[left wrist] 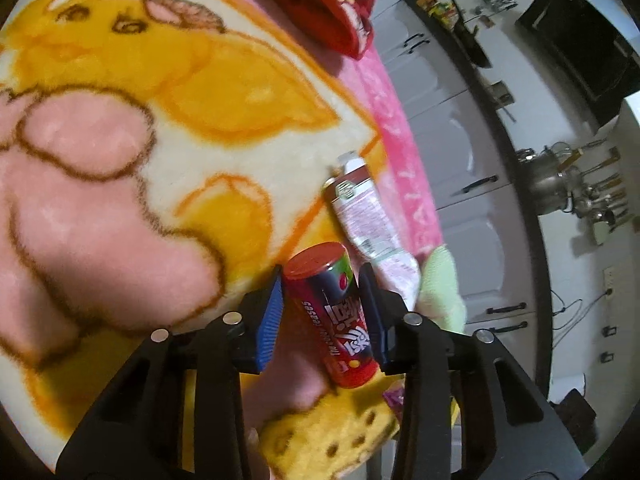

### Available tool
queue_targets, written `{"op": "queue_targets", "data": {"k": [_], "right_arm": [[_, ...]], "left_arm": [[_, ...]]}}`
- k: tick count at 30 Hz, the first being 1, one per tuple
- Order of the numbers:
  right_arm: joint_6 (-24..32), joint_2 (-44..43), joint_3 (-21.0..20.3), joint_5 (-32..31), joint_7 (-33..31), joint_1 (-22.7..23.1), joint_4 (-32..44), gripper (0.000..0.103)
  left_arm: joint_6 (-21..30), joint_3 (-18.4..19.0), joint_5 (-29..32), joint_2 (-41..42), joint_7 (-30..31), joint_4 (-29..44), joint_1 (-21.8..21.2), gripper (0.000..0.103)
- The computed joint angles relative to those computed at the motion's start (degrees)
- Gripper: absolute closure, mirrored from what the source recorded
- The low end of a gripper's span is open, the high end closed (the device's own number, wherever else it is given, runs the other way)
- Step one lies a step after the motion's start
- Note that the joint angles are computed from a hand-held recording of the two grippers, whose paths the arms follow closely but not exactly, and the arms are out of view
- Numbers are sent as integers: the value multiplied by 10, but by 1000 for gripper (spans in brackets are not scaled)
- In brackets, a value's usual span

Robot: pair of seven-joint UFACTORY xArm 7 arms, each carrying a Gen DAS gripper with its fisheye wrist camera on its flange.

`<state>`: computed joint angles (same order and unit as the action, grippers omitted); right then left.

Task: Collect trash
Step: 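Grasp the red candy tube with the left gripper while the right gripper grasps a small candy wrapper, then carry the red candy tube and small wrapper over the yellow bin with both grippers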

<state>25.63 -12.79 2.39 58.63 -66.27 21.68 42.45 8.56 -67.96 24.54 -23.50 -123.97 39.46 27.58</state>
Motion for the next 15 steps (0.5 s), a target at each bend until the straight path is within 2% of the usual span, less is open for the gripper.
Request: {"op": "queue_targets", "data": {"k": [3,15], "right_arm": [[-1,-9,-1,3,-4,1,-3,97],[-9,-46,-23,31,-30,11,-14,97]], "left_arm": [[-16,6,0,-22,1,-6,-3,75],[53,18,19,-45,77,49,-21,76]]}}
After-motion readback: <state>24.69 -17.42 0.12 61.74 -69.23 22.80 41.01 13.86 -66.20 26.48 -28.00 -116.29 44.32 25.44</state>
